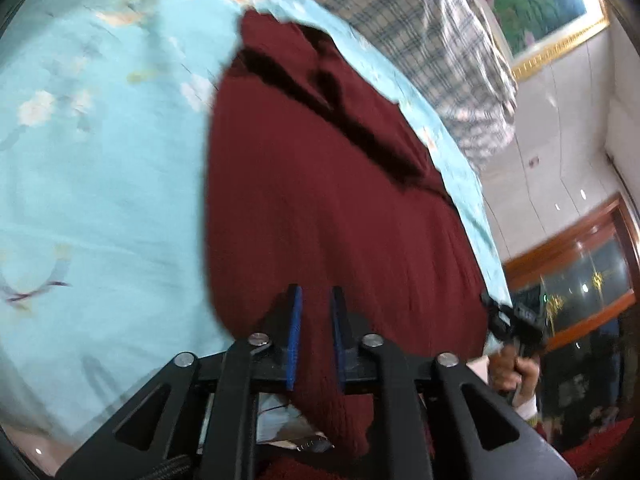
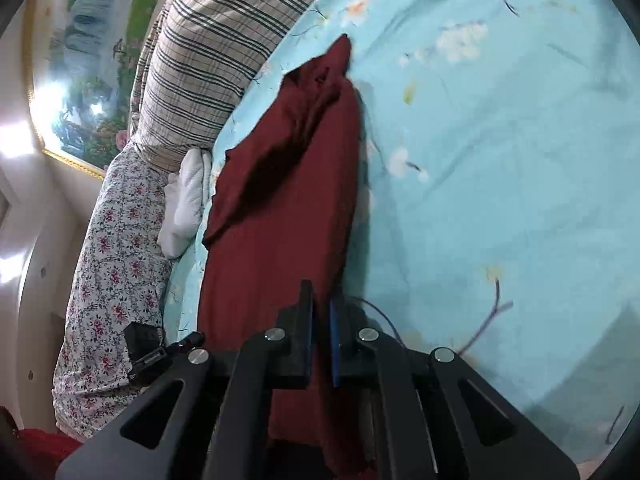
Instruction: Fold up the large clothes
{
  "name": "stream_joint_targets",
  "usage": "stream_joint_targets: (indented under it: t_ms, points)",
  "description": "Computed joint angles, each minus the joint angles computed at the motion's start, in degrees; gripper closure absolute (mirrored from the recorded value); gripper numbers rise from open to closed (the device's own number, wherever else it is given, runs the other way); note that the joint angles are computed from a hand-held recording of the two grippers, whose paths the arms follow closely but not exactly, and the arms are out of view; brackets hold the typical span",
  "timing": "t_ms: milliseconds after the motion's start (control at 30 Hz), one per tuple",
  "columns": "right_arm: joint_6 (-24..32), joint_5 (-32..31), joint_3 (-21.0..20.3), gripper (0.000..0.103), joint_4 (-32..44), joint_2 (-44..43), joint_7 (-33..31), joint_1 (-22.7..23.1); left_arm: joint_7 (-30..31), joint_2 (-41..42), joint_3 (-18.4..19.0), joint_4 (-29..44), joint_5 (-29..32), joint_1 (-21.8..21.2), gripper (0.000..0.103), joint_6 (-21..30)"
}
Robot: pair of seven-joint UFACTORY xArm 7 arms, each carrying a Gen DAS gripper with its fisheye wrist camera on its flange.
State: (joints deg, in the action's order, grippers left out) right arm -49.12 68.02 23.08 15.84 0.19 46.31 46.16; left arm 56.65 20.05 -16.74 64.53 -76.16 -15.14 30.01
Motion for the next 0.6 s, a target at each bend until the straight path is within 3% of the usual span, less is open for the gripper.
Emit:
stream_joint_targets:
  t_ms: [100,133,267,333,400,467,600]
  points:
    - [0.3,0.2,0.1,0.094,0.1,0.0,-0.9,0.2,-1.0,-1.1,0.5,-0.3,0.5,-0.8,0.048,-4.8]
    - [0.7,0.2,0.0,0.093,0.2,-0.2,-1.3,0.1,-2.8,-0.6,0.9,0.4,2.0,-1.1,0.045,-5.4]
    - [0.6,-0.3,0.0,0.093,0.4,-0.3,-1.2,-0.1,-9.6,3.3,1.1,4.5,8.9,-1.2,0.044,-6.1]
    - [0.4,-0.4,0.0,0.093,0.5,-0.1,-1.2,0.0,-11.6,5.9,0.1,7.1,12.1,0.1,0.044,-2.2]
    - [0.6,-0.9,0.0,0.093,0.3,-0.3,-0.8,0.0,-9.6,6.4,-2.0,7.6,11.2,1.7,0.044,-1.5]
    - [0.3,-1.4,0.1,0.093,-0.2,-0.5,-0.3,0.0,-6.2,6.3,-3.8,7.2,9.0,4.3,0.044,2.6]
    - [0.4,-1.9,0.1,0.092,-0.3,-0.7,-0.4,0.0,-0.3,4.9,-3.7,4.5,4.4,5.7,0.047,8.4]
